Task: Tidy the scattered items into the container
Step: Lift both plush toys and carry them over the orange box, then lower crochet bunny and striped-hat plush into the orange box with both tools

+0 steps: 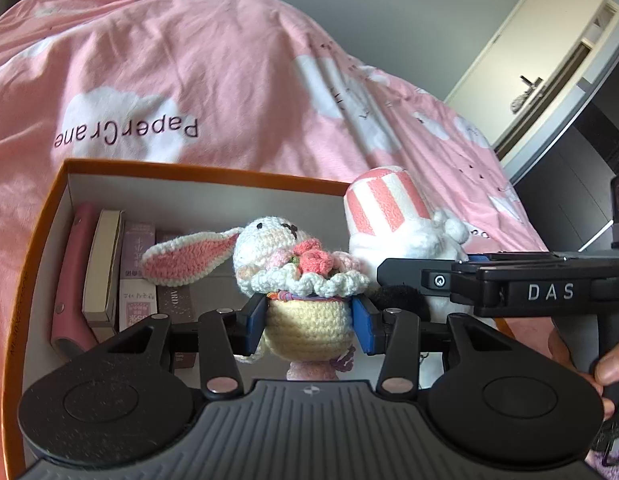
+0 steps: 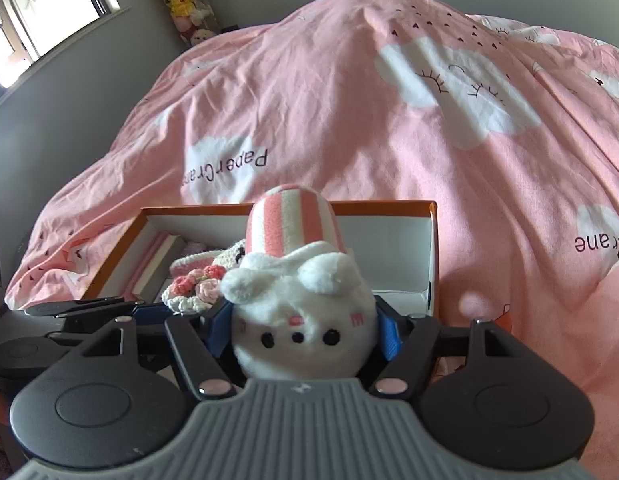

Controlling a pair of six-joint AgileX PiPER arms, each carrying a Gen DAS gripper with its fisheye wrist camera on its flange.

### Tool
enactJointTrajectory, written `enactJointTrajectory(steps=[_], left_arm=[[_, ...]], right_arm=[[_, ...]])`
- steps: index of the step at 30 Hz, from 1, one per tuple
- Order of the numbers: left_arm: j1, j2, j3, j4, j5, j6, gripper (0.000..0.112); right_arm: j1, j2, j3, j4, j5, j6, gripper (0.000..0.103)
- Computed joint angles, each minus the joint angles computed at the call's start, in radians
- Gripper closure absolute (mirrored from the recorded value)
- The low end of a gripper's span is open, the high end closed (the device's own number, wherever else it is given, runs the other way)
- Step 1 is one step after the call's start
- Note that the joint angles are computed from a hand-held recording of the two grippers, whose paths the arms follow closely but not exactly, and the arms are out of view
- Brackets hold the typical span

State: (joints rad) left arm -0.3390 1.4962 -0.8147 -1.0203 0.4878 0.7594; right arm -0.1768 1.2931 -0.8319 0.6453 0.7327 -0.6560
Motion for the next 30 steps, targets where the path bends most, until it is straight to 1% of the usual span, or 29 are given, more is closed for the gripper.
enactJointTrajectory(steps=[2, 3, 6, 9, 15, 17, 19, 21, 23, 24, 27, 30], left_arm=[[0.004, 0.020, -0.024, 0.045, 0.024, -0.070, 0.060], [0.002, 0.029, -0.042, 0.097, 0.035, -0.133, 0.060], [-0.024, 0.043, -0.076, 0.226, 0.036, -0.274, 0.060], [-0.031, 0.080, -0.131, 0.332, 0.093, -0.397, 0.060], [-0.015, 0.122, -0.180, 0.371, 0.167, -0.428, 0.057], [-0.011, 0.126, -0.188, 0.375, 0.186, -0.426, 0.053], [-0.004, 0.115, -0.179, 0.364, 0.189, -0.412, 0.051], [-0.002, 0.100, -0.176, 0.383, 0.197, -0.423, 0.049], [0.004, 0.091, -0.191, 0.411, 0.240, -0.428, 0.049], [0.000, 0.089, -0.204, 0.438, 0.264, -0.444, 0.050], [-0.007, 0.088, -0.227, 0.466, 0.319, -0.433, 0.071], [-0.040, 0.106, -0.240, 0.506, 0.312, -0.463, 0.074]], right_arm=[[0.012, 0.022, -0.007, -0.014, -0.013, 0.032, 0.032], [0.017, 0.035, -0.014, -0.024, -0.014, 0.050, 0.032], [0.045, 0.054, -0.023, -0.064, -0.033, 0.091, 0.032], [0.084, 0.066, -0.034, -0.126, -0.052, 0.143, 0.031], [0.111, 0.085, -0.054, -0.183, -0.052, 0.181, 0.031], [0.119, 0.087, -0.059, -0.204, -0.051, 0.193, 0.031], [0.122, 0.091, -0.068, -0.221, -0.037, 0.196, 0.031], [0.121, 0.094, -0.075, -0.231, -0.030, 0.206, 0.031], [0.121, 0.095, -0.080, -0.241, -0.023, 0.217, 0.031], [0.121, 0.096, -0.084, -0.248, -0.018, 0.221, 0.031], [0.122, 0.099, -0.098, -0.264, 0.006, 0.229, 0.031], [0.136, 0.109, -0.116, -0.301, 0.026, 0.249, 0.031]])
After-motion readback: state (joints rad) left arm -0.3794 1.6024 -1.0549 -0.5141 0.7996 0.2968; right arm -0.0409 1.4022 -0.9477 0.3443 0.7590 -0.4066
